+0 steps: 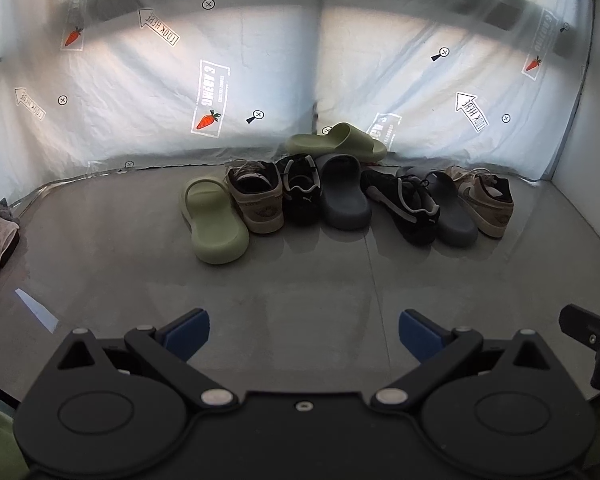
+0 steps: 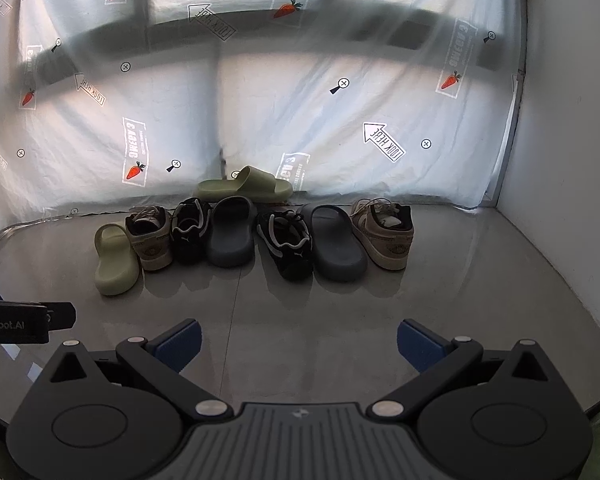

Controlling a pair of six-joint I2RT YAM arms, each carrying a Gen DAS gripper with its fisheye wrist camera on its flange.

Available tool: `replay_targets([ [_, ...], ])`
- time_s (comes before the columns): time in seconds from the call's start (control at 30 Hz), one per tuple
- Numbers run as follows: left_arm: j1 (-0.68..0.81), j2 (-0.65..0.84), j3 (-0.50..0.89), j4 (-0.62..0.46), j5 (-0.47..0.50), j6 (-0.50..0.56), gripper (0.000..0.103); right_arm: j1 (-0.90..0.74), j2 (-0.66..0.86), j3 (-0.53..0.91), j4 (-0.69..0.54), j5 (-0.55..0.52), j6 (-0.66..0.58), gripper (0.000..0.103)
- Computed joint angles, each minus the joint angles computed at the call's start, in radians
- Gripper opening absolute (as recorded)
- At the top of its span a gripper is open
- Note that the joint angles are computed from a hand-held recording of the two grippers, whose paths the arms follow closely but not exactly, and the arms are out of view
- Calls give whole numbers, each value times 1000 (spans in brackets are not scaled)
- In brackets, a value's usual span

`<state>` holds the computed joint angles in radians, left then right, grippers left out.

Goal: Organize scattered shoes
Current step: 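Move the left gripper toward the pale green slide at the row's end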

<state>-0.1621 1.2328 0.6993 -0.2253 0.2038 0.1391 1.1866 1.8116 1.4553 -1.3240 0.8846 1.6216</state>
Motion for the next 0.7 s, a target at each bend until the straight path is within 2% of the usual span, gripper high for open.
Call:
replay_targets([
  [0.7,-28,-4,10,-1,-40,-35,102,9,-2,27,-60,26,28,103],
])
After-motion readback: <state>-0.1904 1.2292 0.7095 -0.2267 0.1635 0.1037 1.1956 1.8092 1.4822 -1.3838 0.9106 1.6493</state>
